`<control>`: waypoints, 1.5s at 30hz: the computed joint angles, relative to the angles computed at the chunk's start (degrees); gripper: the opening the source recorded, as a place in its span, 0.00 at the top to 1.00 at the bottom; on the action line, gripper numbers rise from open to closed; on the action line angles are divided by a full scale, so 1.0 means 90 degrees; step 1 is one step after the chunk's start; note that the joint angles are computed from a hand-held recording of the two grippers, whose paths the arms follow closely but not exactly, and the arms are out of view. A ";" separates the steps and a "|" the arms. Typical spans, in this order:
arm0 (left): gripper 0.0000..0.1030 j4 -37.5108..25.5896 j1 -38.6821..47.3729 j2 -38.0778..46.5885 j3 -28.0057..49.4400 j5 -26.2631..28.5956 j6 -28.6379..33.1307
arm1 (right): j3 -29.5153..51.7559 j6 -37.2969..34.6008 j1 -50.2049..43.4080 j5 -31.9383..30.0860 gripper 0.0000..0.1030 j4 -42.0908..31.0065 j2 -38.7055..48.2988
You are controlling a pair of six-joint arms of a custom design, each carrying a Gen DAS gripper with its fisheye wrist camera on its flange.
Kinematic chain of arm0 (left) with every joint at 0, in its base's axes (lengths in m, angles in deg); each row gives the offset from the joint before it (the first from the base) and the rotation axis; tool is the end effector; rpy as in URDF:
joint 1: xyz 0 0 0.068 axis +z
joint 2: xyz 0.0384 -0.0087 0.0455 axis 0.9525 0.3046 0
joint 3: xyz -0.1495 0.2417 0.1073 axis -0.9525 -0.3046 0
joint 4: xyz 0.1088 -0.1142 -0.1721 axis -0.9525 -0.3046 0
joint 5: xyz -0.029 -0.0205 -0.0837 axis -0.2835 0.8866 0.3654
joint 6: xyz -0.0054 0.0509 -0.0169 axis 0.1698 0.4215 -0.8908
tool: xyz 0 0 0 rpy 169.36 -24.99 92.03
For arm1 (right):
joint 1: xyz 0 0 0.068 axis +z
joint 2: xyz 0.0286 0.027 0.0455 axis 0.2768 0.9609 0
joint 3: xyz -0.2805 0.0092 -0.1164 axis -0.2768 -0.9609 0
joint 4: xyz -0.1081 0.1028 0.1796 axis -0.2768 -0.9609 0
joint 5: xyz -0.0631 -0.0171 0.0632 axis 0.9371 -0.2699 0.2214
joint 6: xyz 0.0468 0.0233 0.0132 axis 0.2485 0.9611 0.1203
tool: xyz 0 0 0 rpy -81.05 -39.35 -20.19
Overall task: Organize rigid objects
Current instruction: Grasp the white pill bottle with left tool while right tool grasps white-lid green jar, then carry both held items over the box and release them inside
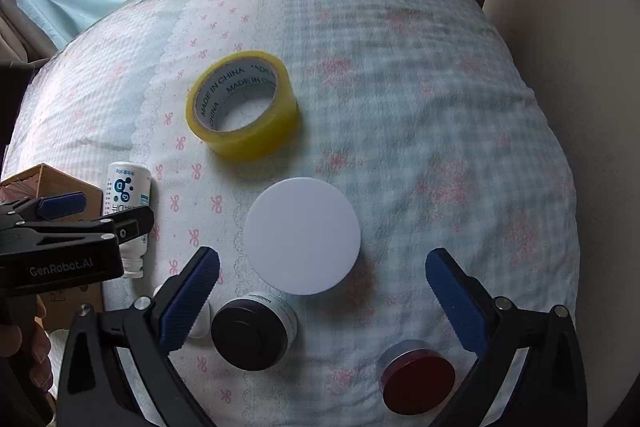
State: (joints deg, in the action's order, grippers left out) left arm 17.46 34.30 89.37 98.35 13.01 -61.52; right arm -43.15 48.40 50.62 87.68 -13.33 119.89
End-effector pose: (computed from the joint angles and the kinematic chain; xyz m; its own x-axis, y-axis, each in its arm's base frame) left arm 0.2388 -0.1831 0.1335 -0.9821 -0.1542 -0.1086 -0.1532 0.9880 -0.0175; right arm 0.2196 0.1477 0.1692 -0.9355 -0.1988 -0.2922 -0.2167 0.9758 0.0298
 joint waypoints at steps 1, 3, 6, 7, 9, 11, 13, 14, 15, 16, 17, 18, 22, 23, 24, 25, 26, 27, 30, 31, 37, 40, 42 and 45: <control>0.11 0.0073 0.0026 0.0116 -0.0022 0.0027 0.0050 | -0.0003 0.0055 0.0012 -0.0015 0.00 0.0074 0.0138; 0.14 0.0223 0.0081 0.0326 -0.0065 0.0100 0.0135 | -0.0007 0.0131 0.0044 -0.0030 0.00 0.0207 0.0377; 0.15 0.0406 0.0160 0.0576 -0.0088 0.0208 0.0216 | 0.0121 0.0180 0.0118 0.0056 0.00 0.0213 0.0712; 0.18 0.0475 0.0179 0.0658 -0.0084 0.0241 0.0209 | 0.0158 0.0168 0.0138 0.0091 0.00 0.0228 0.0808; 0.28 0.0645 0.0270 0.0775 -0.0132 0.0374 0.0188 | 0.0284 0.0139 0.0166 0.0151 0.00 0.0240 0.1021; 0.39 0.0719 0.0371 0.0843 -0.0183 0.0495 0.0114 | 0.0397 0.0118 0.0172 0.0169 0.00 0.0248 0.1161; 0.50 0.0813 0.0411 0.0792 -0.0309 0.0500 0.0021 | 0.0530 0.0134 0.0162 0.0211 0.00 0.0193 0.1294; 0.53 0.0864 0.0461 0.0733 -0.0417 0.0511 0.0038 | 0.0567 0.0152 0.0161 0.0223 0.01 0.0179 0.1326; 0.54 0.0910 0.0481 0.0722 -0.0468 0.0572 0.0043 | 0.0593 0.0163 0.0155 0.0217 0.03 0.0174 0.1350; 0.54 0.0940 0.0498 0.0731 -0.0498 0.0633 0.0062 | 0.0633 0.0176 0.0152 0.0216 0.05 0.0140 0.1387; 0.54 0.0980 0.0526 0.0749 -0.0538 0.0680 0.0110 | 0.0698 0.0173 0.0126 0.0219 0.09 0.0096 0.1455; 0.54 0.1020 0.0517 0.0765 -0.0558 0.0687 0.0129 | 0.0767 0.0198 0.0116 0.0217 0.17 0.0030 0.1526; 0.54 0.1104 0.0501 0.0795 -0.0574 0.0681 0.0114 | 0.0841 0.0221 0.0071 0.0125 0.36 -0.0095 0.1644; 0.55 0.1126 0.0495 0.0786 -0.0585 0.0680 0.0099 | 0.0819 0.0237 0.0077 0.0135 0.36 -0.0099 0.1616; 0.55 0.1045 0.0558 0.0749 -0.0523 0.0684 0.0159 | 0.0789 0.0251 0.0088 0.0138 0.36 -0.0090 0.1586; 0.55 0.1070 0.0545 0.0728 -0.0543 0.0683 0.0147 | 0.0777 0.0287 0.0117 0.0125 0.36 -0.0098 0.1564; 0.55 0.1048 0.0690 0.0651 -0.0569 0.0693 0.0289 | 0.0769 0.0296 0.0109 0.0095 0.36 -0.0096 0.1547; 0.55 0.1088 0.0686 0.0600 -0.0614 0.0688 0.0280 | 0.0735 0.0297 0.0086 0.0060 0.36 -0.0075 0.1511; 0.55 0.1070 0.0626 0.0167 -0.0843 0.0591 0.0263 | 0.0605 0.0265 0.0006 0.0023 0.36 -0.0086 0.1271; 0.55 0.1030 0.0588 0.0067 -0.0841 0.0550 0.0263 | 0.0622 0.0277 0.0008 0.0048 0.36 -0.0064 0.1266; 0.55 0.0434 0.0343 -0.0612 -0.0562 0.0361 0.0190 | 0.0416 0.0346 -0.0116 0.0049 0.36 -0.0267 0.0558; 0.55 -0.0058 0.0172 -0.1092 -0.0309 0.0226 0.0046 | 0.0352 0.0268 -0.0254 0.0039 0.36 -0.0583 -0.0023; 0.55 -0.0510 0.0084 -0.1481 -0.0066 0.0107 -0.0007 | 0.0456 0.0354 -0.0183 0.0078 0.36 -0.1033 -0.0488; 0.55 -0.1172 -0.0204 -0.1995 0.0363 -0.0156 -0.0210 | 0.0727 0.0527 0.0032 0.0162 0.36 -0.1809 -0.1190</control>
State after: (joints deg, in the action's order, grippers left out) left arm 6.91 32.46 71.42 101.62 11.60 -63.42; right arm -36.60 53.14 50.91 89.14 -29.61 109.17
